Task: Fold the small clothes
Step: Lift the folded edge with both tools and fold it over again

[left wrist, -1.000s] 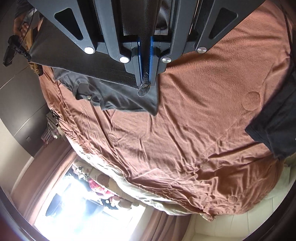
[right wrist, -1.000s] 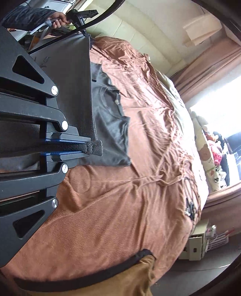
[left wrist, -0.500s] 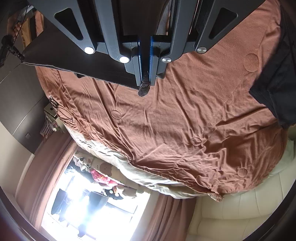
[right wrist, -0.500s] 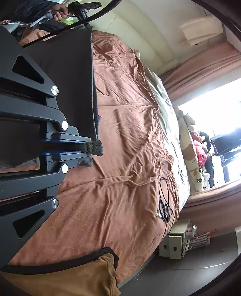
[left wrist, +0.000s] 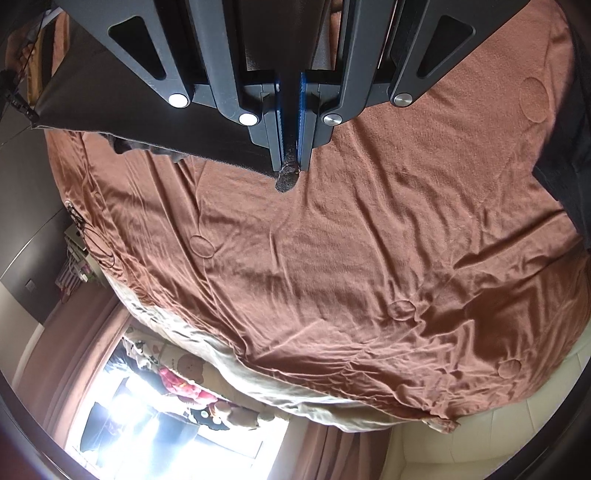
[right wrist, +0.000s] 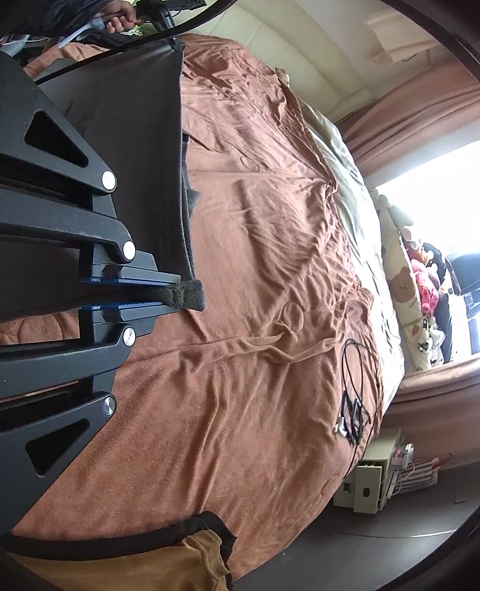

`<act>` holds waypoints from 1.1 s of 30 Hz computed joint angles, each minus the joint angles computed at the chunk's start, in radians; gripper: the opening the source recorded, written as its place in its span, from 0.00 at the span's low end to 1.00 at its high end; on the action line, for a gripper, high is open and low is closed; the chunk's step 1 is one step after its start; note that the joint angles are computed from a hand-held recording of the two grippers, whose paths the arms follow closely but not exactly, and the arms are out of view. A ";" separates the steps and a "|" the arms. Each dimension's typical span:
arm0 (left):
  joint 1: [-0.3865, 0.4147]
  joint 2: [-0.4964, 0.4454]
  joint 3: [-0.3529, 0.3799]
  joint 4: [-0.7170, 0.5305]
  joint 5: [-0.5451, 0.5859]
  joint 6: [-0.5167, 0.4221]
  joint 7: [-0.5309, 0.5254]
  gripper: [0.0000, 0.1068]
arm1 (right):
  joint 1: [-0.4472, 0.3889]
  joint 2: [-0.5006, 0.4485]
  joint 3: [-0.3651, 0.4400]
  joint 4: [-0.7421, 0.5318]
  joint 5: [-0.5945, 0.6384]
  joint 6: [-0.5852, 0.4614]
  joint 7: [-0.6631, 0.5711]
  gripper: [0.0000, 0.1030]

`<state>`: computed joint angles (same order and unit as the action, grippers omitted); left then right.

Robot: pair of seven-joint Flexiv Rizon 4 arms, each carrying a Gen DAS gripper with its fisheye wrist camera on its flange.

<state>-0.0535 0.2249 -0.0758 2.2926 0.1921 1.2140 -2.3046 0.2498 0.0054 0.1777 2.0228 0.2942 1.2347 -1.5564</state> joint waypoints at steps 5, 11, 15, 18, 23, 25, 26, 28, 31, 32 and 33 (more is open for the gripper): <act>0.004 -0.111 0.004 -0.050 0.005 -0.021 0.019 0.06 | 0.005 -0.100 -0.004 -0.054 -0.083 -0.010 0.071 0.03; -0.021 -0.205 0.042 -0.092 0.031 -0.036 0.006 0.06 | 0.005 -0.204 0.002 -0.110 -0.180 -0.007 0.133 0.03; -0.034 -0.211 0.064 -0.091 0.056 -0.015 -0.031 0.06 | -0.008 -0.229 0.017 -0.124 -0.201 0.030 0.152 0.03; -0.038 -0.215 0.070 -0.103 0.044 -0.017 -0.014 0.06 | -0.010 -0.229 0.015 -0.116 -0.233 0.055 0.169 0.03; -0.042 -0.258 0.072 -0.166 0.064 -0.046 -0.009 0.06 | -0.010 -0.250 0.004 -0.124 -0.283 0.065 0.212 0.03; -0.046 -0.289 0.076 -0.192 0.060 -0.066 -0.003 0.06 | -0.012 -0.272 0.007 -0.145 -0.294 0.045 0.219 0.03; -0.049 -0.306 0.079 -0.202 0.056 -0.076 0.001 0.06 | -0.014 -0.283 0.009 -0.158 -0.298 0.028 0.220 0.03; -0.057 -0.337 0.087 -0.220 0.050 -0.093 0.006 0.06 | -0.015 -0.312 0.010 -0.188 -0.302 -0.014 0.224 0.03; -0.068 -0.376 0.102 -0.238 0.042 -0.100 0.013 0.06 | -0.012 -0.353 0.004 -0.224 -0.319 -0.061 0.235 0.03; -0.073 -0.386 0.107 -0.244 0.044 -0.106 0.012 0.06 | -0.012 -0.365 0.005 -0.235 -0.320 -0.070 0.235 0.03; -0.078 -0.395 0.112 -0.251 0.045 -0.112 0.012 0.06 | -0.013 -0.375 0.006 -0.243 -0.320 -0.074 0.235 0.03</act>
<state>-0.1316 -0.1703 0.0360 2.0414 0.2369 1.1020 -2.2929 0.2371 -0.3699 0.1841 1.7799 -0.0261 1.1605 -1.3219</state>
